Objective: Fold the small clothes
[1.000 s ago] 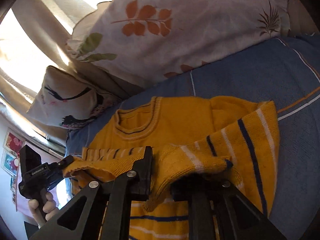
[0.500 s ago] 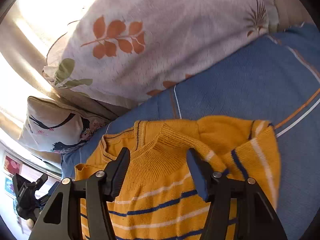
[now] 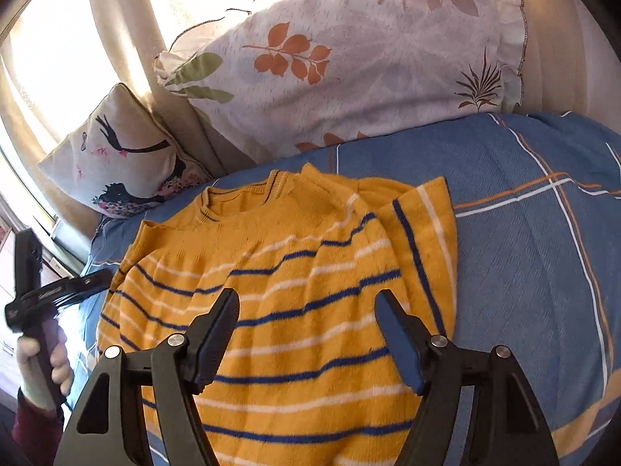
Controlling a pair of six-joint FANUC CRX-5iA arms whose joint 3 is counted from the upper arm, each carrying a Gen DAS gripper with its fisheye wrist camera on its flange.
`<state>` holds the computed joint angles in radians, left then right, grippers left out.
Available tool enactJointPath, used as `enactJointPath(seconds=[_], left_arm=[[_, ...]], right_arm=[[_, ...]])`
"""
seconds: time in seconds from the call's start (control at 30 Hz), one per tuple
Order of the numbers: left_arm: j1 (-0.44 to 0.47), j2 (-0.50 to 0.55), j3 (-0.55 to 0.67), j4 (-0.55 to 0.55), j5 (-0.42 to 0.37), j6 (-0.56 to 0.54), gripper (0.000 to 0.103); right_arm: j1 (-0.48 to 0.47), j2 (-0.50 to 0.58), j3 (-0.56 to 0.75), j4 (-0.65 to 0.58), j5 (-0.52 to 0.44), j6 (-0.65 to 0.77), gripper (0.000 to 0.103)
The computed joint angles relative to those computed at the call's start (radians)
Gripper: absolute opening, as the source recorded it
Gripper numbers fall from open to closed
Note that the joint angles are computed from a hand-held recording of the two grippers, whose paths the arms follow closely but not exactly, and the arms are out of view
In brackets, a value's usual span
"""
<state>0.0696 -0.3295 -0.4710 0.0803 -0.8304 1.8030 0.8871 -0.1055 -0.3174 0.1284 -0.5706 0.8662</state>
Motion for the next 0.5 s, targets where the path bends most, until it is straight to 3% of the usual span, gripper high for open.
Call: enactJointPath(seconds=[0.07, 0.17, 0.3, 0.37, 0.5], left_arm=[[-0.057, 0.115, 0.127, -0.189, -0.09, 0.145, 0.059], [-0.027, 0.145, 0.158, -0.232, -0.099, 0.207, 0.059], [0.081, 0.016, 0.035, -0.061, -0.021, 0.088, 0.059], [0.103, -0.075, -0.022, -0.035, -0.022, 0.051, 0.059], [0.237, -0.309, -0.224, 0.203, -0.061, -0.171, 0.059]], right_arm=[[0.009, -0.024, -0.018, -0.006, -0.004, -0.009, 0.077], [0.018, -0.061, -0.053, 0.03, -0.007, -0.041, 0.077], [0.009, -0.113, -0.101, 0.081, -0.011, -0.081, 0.078], [-0.009, -0.133, -0.115, 0.052, -0.005, -0.064, 0.078], [-0.037, -0.159, -0.124, -0.07, -0.005, 0.02, 0.078]])
